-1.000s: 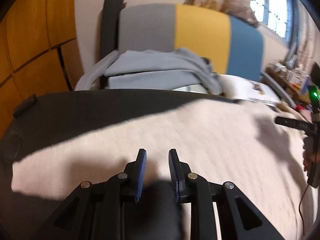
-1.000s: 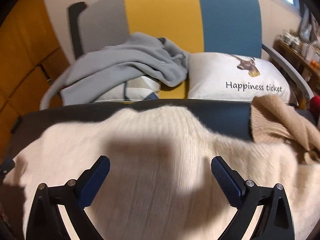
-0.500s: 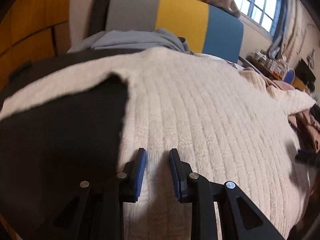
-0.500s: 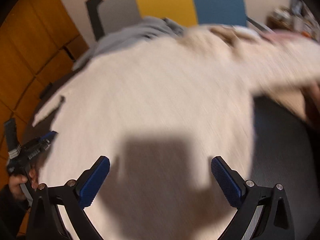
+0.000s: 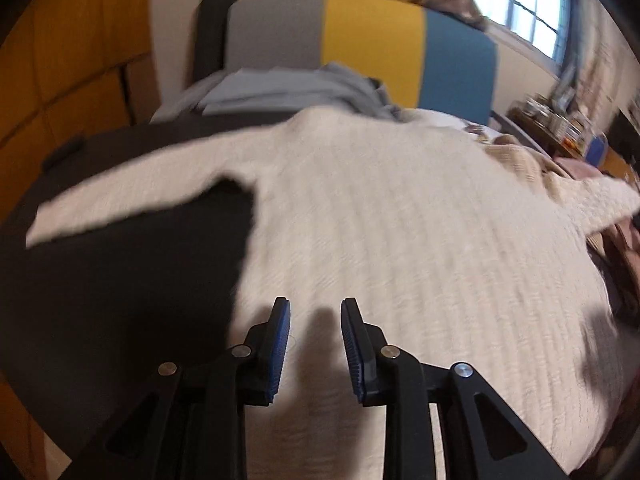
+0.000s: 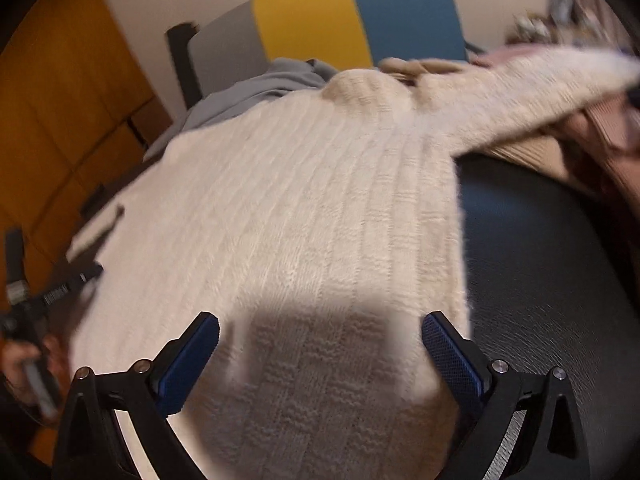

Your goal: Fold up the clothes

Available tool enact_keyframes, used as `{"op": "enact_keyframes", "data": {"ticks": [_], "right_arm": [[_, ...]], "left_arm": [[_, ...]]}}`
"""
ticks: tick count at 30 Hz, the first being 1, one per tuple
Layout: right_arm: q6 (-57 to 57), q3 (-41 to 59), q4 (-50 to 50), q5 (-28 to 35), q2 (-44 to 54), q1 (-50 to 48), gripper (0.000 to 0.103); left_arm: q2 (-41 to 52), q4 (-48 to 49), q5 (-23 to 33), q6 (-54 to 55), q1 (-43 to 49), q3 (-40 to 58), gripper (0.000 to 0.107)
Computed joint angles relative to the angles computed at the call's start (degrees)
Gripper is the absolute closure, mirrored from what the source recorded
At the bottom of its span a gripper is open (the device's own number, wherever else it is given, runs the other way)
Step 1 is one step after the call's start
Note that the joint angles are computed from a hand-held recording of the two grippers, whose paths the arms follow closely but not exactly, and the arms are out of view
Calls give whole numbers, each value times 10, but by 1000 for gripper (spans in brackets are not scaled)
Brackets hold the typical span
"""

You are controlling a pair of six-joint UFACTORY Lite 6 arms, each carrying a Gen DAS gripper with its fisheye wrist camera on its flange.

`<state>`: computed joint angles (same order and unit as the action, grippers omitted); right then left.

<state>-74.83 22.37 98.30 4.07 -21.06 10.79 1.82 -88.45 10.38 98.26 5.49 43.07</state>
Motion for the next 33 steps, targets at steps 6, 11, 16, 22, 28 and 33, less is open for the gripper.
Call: {"op": "enact_keyframes", "data": {"ticks": [6,11,16,22,28,33], "right_arm": [[276,55,-327,191,-93,-276,1],[273,204,-342,281,-5,-483,40],[307,376,-332,288,141,-569,47],[504,591,-471,254,309,-604,47],[689,801,-620,284,474,-619,47],[797,888,-765,282,540,-592,58]], "left_arm": [[73,31,-14,-36,-101,72,78],[143,-50,-30,46,-190,135,77],[224,53,-17,-62,-243,226,77],[292,78,6,-122,-258,300,74],[300,29,-11,-78,-269,302,70],[302,1,1,-51,-262,301,69]]}}
